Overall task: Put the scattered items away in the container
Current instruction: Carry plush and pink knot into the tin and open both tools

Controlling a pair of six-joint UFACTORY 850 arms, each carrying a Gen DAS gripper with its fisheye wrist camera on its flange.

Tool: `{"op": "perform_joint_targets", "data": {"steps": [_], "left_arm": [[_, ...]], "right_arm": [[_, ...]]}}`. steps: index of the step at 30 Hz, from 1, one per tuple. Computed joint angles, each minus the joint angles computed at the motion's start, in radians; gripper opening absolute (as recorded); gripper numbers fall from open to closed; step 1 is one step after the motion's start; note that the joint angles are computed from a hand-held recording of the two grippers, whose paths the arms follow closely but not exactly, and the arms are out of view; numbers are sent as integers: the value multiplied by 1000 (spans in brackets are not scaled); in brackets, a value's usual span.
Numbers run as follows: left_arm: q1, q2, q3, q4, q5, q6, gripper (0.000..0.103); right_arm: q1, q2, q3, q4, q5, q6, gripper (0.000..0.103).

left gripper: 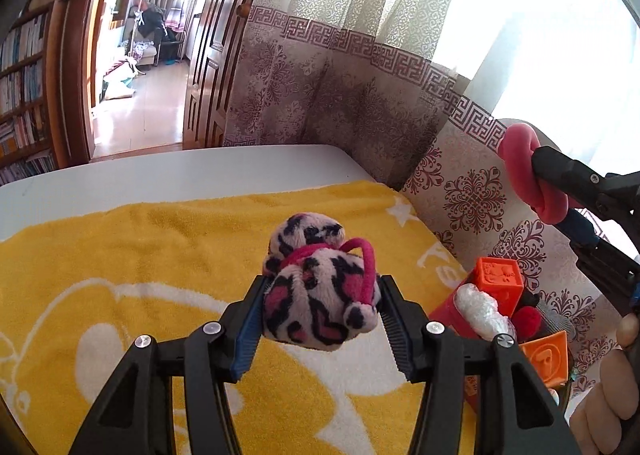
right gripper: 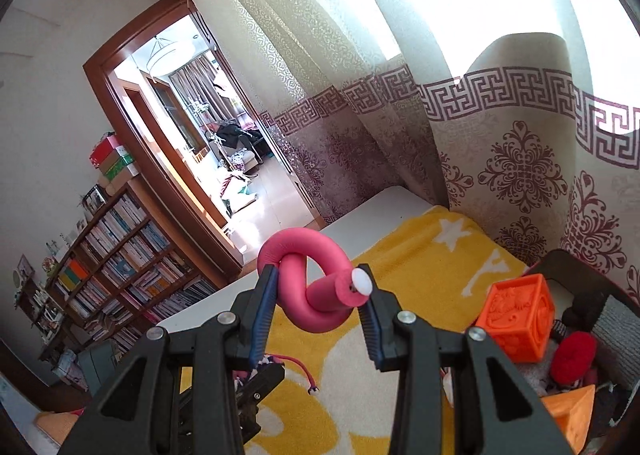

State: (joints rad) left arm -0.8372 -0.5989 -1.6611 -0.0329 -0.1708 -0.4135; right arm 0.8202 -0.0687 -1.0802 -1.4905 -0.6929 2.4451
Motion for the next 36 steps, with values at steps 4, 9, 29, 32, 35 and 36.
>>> {"op": "perform_joint_targets", "data": {"steps": [4, 9, 29, 32, 35, 36], "left_arm": [[-36, 9, -15, -210, 10, 239, 56], [-87, -19, -82, -447, -18, 505, 56], [-188, -398, -688, -321, -402, 492, 56], [-186, -438, -736, -303, -443, 467, 57], [-180, -469, -773, -324, -483, 458, 61], [-181, -465, -765, -317, -480, 453, 64]], "right_arm": [[59, 128, 115, 37, -105, -21, 42], [139, 280, 274, 153, -251, -42, 43], [159, 332, 433, 341, -236, -176, 42], [160, 327, 431, 343, -240, -189, 43], [166, 327, 433, 346, -244, -193, 43], [168, 331, 436, 344, -241, -191, 44]]}}
